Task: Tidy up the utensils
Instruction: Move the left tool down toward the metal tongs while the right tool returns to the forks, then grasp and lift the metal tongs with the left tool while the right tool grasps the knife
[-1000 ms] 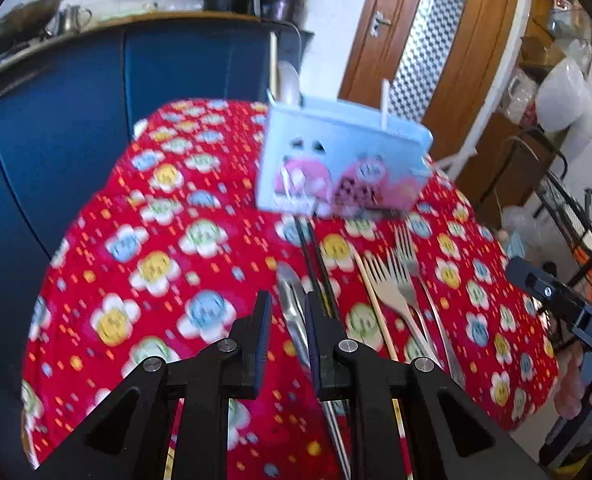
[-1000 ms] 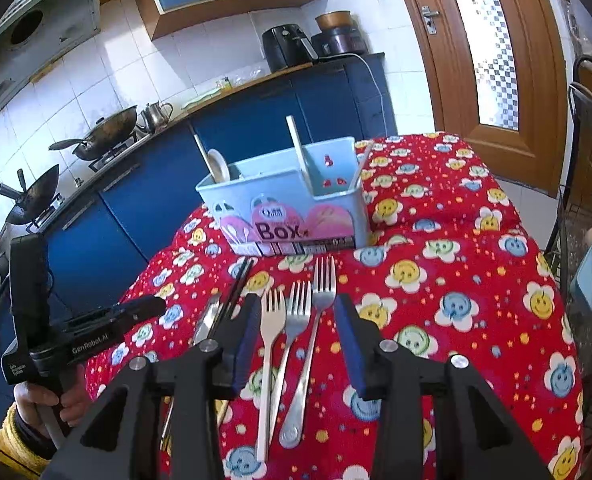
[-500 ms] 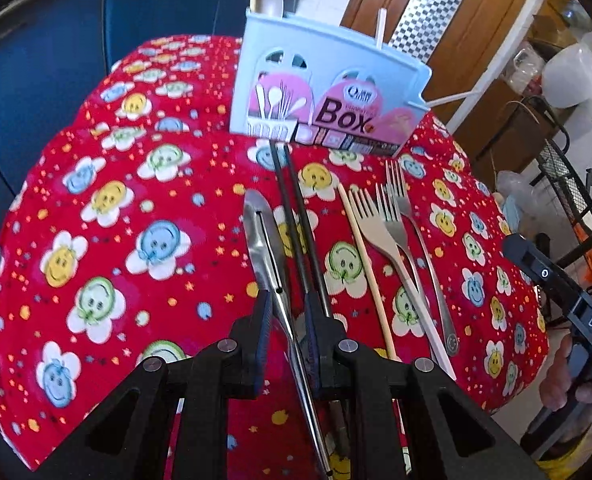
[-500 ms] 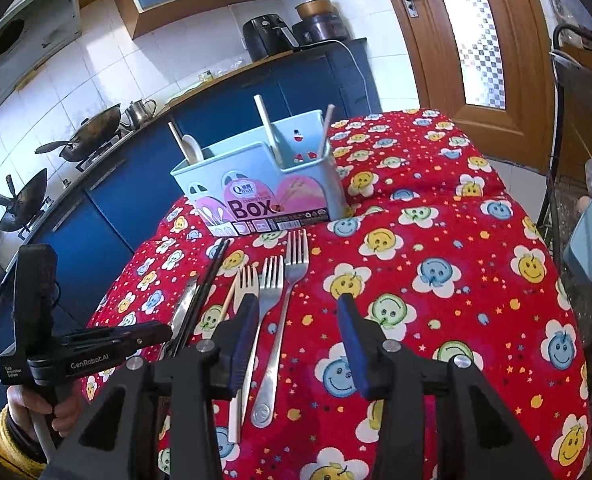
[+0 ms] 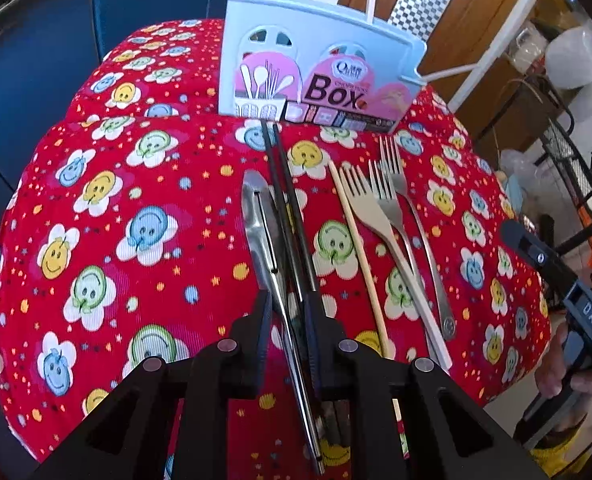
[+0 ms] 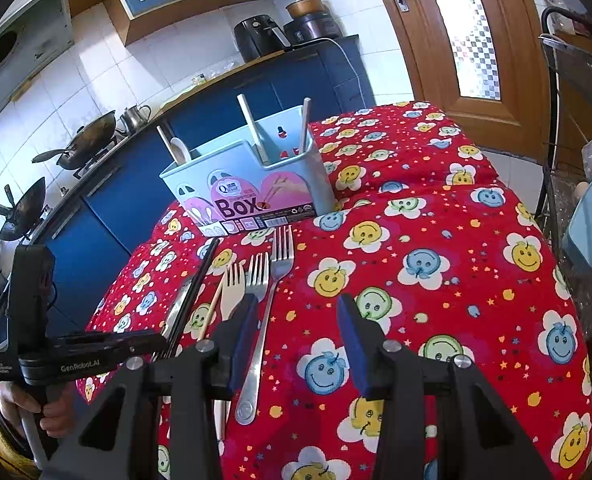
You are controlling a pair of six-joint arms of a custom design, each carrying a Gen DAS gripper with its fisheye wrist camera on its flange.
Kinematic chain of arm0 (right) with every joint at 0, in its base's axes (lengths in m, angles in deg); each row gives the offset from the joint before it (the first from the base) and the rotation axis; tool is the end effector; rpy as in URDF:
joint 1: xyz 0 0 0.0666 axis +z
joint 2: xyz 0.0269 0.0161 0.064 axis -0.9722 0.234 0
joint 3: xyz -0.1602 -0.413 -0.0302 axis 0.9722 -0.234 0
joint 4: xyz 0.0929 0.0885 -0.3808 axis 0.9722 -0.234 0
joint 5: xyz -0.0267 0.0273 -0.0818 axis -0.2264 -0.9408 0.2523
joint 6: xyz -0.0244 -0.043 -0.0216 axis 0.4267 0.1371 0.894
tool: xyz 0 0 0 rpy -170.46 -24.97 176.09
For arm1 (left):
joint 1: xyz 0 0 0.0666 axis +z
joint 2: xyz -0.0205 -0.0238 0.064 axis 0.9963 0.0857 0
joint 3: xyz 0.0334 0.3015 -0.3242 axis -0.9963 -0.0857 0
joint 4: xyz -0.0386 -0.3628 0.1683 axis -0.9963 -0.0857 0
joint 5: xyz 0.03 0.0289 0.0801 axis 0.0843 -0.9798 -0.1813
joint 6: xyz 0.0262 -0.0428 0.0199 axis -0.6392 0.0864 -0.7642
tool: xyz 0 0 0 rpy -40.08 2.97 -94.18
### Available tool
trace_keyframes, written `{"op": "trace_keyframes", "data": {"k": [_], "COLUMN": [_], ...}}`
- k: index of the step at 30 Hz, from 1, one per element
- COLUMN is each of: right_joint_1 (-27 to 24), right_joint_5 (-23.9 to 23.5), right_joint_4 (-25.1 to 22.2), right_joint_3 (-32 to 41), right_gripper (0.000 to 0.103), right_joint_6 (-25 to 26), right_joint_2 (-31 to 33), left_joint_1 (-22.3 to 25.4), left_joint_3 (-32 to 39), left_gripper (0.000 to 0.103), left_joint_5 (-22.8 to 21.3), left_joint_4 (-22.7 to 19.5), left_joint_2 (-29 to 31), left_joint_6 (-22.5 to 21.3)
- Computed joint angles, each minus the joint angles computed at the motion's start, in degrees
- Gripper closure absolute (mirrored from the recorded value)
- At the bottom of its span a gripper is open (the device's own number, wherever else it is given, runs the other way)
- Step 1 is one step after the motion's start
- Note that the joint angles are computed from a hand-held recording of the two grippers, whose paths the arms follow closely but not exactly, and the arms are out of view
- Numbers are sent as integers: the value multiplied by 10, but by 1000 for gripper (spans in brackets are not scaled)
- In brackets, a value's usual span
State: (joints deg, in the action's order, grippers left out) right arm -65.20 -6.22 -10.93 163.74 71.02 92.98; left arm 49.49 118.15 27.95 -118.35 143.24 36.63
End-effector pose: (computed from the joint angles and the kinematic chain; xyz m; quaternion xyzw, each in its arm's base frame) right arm 0.4716 0.1109 0.4726 -0.1494 0.8869 0.2774 0.3379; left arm 0.4182 -0.2916 0.4710 -0.1294 0.9612 -0.0806 0.2299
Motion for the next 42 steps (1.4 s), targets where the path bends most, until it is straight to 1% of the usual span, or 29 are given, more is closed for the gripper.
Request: {"op": "trace_keyframes", "data": {"k": [3,4,8,10,13,18,21,24,27,29,31,35,38,42], "right_joint_1": [-2,-3,-5,-5,-5,-4,0,6,13,20,26,39,50,56], "right_joint_5": [-4,-6,-8,-6,-6,-7,-3,5,17,27,32,23,33,69], "right_joint_4": [1,1,1,1,1,-3,-9,-18,-34,-51,-74,-137,-183,-189], "right_joint_3": [-1,-1,-2,-2,-2,-1,2,9,21,33,49,90,125,153], "right_gripper": [59,59,59,59,59,59,59,59,59,59,59,59,59,59], "right_joint_6": [-2,-2,-1,-1,0,5,8,14,25,35,47,75,97,101], "right_joint_2": [1,2,1,1,2,2,3,6,12,19,30,58,85,110], "left_joint_1": [-1,-1,9,21,29,19,17,22,24,24,24,21,25,30], "left_joint_3": [-2,0,2,-5,-7,8,8,-10,-39,-52,-63,-75,-88,-104], "left_gripper": [85,83,83,84,87,86,87,87,89,89,89,90,90,90], "left_joint_5": [5,4,-2,16,29,9,6,13,15,13,5,-24,-35,-49], "left_joint_4": [-4,-6,-11,3,8,-16,-16,12,58,78,99,135,166,203], "left_joint_2": [-1,0,3,0,-2,9,9,-3,-20,-28,-36,-50,-63,-78], "left_joint_6": [0,1,10,10,11,-3,-8,-8,-3,1,-3,-16,-23,-30]}}
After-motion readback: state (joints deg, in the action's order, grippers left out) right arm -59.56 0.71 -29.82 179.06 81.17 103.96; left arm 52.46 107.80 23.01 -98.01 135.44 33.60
